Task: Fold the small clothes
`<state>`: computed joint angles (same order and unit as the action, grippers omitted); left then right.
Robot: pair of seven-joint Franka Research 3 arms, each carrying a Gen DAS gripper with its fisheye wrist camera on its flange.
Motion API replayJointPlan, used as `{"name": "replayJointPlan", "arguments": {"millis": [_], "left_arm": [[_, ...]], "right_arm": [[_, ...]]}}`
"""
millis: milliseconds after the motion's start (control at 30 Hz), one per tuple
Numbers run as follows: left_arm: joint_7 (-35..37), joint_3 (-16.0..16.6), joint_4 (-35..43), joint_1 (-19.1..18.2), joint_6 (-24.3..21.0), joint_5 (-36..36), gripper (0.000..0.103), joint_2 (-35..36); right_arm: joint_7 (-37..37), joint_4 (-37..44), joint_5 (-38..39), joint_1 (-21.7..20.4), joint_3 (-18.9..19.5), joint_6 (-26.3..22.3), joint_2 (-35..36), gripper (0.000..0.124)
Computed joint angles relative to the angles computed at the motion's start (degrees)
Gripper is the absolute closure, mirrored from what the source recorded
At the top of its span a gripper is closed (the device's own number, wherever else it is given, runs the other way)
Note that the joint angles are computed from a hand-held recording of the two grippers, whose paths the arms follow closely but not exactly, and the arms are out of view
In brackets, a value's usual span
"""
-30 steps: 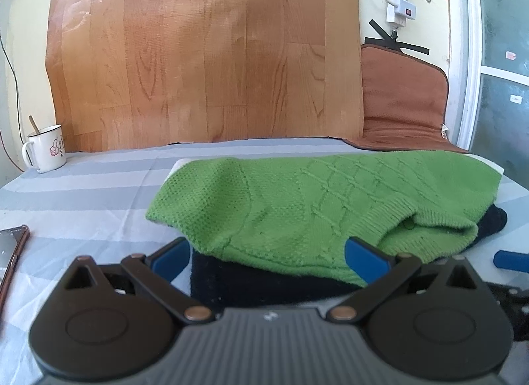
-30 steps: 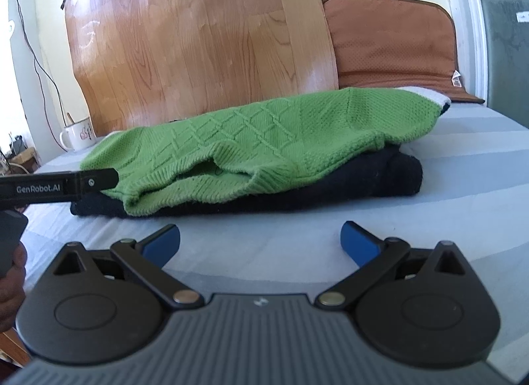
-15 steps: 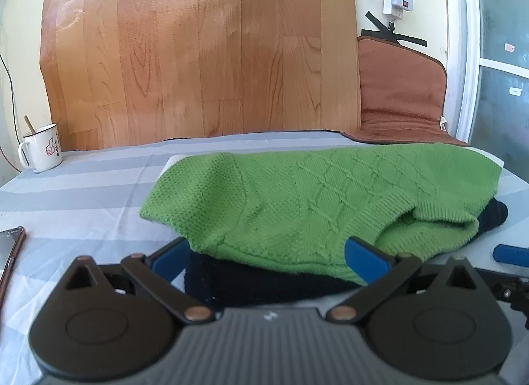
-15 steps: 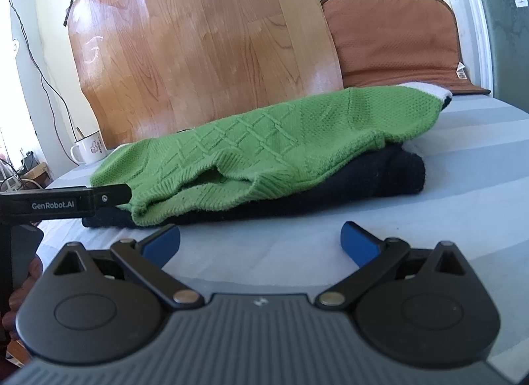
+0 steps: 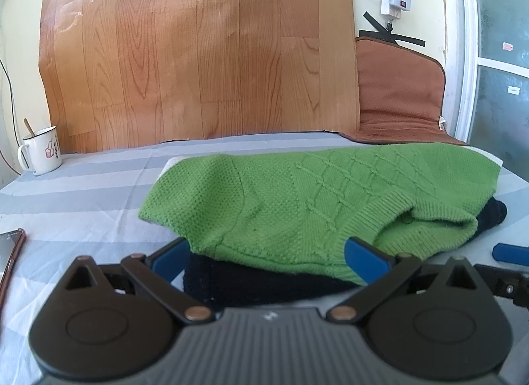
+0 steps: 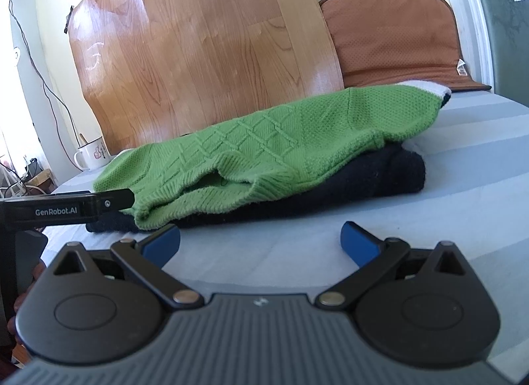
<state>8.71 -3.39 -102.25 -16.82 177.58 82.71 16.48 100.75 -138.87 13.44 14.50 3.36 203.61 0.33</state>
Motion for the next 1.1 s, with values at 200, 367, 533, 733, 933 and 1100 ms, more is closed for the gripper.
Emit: {"name": "replayJointPlan", "arguments": {"millis": [200, 367, 533, 733, 933, 1100], "left_arm": [[-0.2, 0.1, 0.1, -0.1, 0.1, 0.2, 0.000, 0.1], [-0.8, 0.1, 0.3, 0.1, 0.3, 0.9, 0.000, 0.1], [-0.4, 0.0, 0.2, 0.3, 0.4, 0.5, 0.000, 0.2], [0.3, 0.2, 0.1, 0.1, 0.5, -0.4, 0.000, 0.2], [0.1, 0.3, 0.2, -0.2, 0.3, -0.4, 0.000, 0.1], [0.1, 0.3, 0.2, -0.2, 0.3, -0.4, 0.000, 0.2]], "right_arm": [[0.4, -0.1, -0.6, -0.1, 0.0, 0.0, 0.0, 0.021], [0.8, -0.1, -1.2, -0.3, -0.1, 0.0, 0.0, 0.021], [1.0, -0.3, -1.2, -0.3, -0.1, 0.3, -0.1, 0.021], [1.5, -0.3, -1.6, -0.3, -0.1, 0.5, 0.0, 0.021], [1.9, -0.4, -2.0, -0.4, -0.2, 0.6, -0.1, 0.021], [2.1, -0.5, -2.2, -0.4, -0.2, 0.6, -0.2, 0.021]]}}
